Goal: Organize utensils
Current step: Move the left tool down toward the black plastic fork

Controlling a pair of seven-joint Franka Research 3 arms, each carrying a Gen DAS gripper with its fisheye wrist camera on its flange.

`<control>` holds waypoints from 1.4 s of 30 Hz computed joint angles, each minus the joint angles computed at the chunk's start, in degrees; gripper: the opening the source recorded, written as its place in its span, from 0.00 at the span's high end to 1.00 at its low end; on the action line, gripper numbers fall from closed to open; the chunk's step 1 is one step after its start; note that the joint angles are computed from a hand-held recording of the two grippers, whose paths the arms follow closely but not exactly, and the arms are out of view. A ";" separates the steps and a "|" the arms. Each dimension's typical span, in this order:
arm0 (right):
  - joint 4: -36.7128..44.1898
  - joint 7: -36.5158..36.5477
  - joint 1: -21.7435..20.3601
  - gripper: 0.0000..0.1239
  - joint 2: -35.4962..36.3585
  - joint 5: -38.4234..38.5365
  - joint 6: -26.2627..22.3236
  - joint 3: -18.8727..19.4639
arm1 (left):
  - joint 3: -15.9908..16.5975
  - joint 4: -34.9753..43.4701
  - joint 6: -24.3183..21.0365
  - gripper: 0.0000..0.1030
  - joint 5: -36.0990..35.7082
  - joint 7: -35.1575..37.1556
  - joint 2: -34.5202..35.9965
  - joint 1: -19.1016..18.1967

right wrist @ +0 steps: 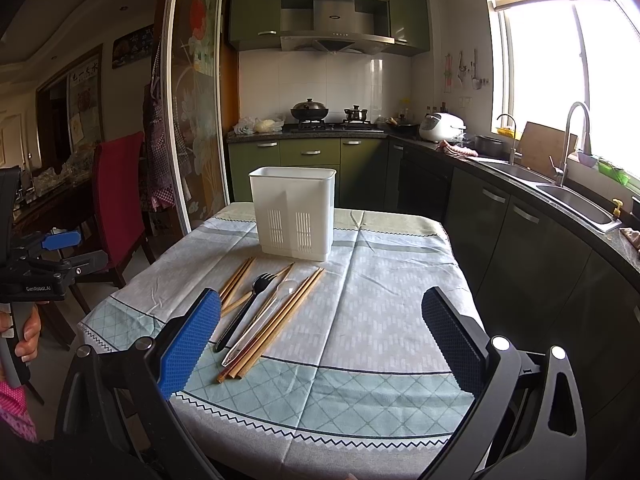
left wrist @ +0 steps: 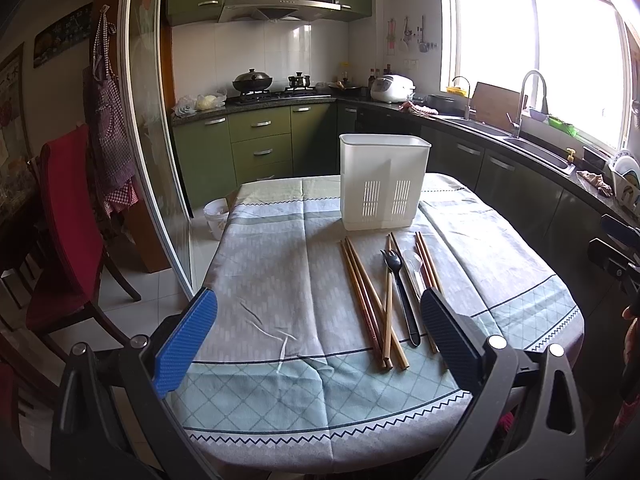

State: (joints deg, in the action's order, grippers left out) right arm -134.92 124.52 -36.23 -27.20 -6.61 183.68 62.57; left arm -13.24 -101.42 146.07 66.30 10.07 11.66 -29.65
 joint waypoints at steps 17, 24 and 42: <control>0.11 0.43 -0.29 0.20 0.10 -0.27 -0.11 0.32 | 0.09 0.02 0.07 0.06 -0.17 0.19 0.06 -0.03; 0.09 0.46 -0.22 0.20 0.23 -0.32 -0.05 0.21 | 0.06 0.07 0.01 0.06 -0.32 0.29 0.08 -0.02; 9.15 -4.43 9.11 0.20 20.33 -4.22 -11.29 -9.01 | -1.58 20.87 -5.78 0.06 -27.79 27.58 16.03 2.04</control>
State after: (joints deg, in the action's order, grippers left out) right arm -125.77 120.09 -27.12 -6.88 -10.83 172.39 53.56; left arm -14.82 -80.55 140.29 38.51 37.65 27.69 -27.61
